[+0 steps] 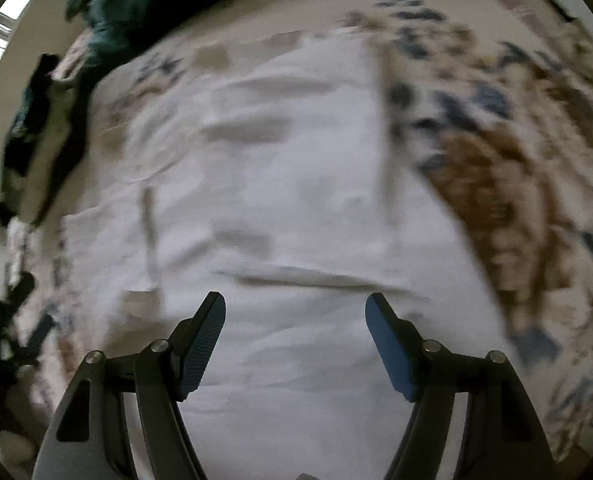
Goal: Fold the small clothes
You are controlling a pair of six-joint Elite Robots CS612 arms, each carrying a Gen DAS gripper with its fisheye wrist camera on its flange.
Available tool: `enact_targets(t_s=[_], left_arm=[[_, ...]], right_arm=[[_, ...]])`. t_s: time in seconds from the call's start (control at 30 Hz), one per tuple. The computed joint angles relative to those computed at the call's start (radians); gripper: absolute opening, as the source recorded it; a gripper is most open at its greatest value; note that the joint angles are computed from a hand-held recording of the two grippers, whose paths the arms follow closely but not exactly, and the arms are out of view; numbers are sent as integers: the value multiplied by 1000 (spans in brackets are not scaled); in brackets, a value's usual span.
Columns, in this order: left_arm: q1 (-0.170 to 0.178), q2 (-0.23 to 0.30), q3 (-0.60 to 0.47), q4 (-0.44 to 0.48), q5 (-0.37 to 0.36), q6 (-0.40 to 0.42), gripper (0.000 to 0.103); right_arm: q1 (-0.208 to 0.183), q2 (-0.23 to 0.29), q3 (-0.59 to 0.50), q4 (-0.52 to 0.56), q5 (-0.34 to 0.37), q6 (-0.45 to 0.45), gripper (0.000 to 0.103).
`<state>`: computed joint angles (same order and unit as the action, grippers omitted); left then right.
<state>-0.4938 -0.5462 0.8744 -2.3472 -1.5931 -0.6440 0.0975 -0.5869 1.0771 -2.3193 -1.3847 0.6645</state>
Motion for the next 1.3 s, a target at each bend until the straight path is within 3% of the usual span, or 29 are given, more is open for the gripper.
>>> enact_targets(t_s=[0.13,0.23,0.33,0.4,0.47,0.5,0.63,0.77,0.87,0.93,1.0,1.07,1.23,1.3], left_arm=[[7,39,-55,134,69,21,99],[2,68,-91,185,93,75,99],[-8,73,-93,224,99,127,99],[-17,71,-82,245,116,159,99],[-19,60,-56,242,114,174,99],[-20,54,-48,245,118,175,99],[-32,-31,64,140,179,172,99],[-60,-124,171,53,218,170,99],[-95,-176,224,65,204,122,101],[-111,-151,167,125,178,94,101],[-139,-163,177,156,118,46,101],[-163,-168,191,158,82,4,101],[-271,-172,206,248,-16,-123,101],[-300,-161,200,262,-65,-159,101]], right_arm=[[19,81,-135,15,108,-4,74],[45,193,-339,125,135,-64,74],[79,295,-554,356,39,-181,74],[96,332,-635,457,-27,-269,74],[108,307,-592,455,-79,-334,74],[106,287,-554,436,-69,-341,74],[63,170,-344,292,57,-239,74],[8,12,-116,192,53,-156,74],[-31,-66,-23,214,35,-151,74],[-58,-117,43,232,31,-174,74],[-90,-158,96,265,35,-218,74],[-118,-181,129,285,52,-266,74],[-183,-189,151,359,76,-417,74],[-203,-183,143,364,72,-469,68]])
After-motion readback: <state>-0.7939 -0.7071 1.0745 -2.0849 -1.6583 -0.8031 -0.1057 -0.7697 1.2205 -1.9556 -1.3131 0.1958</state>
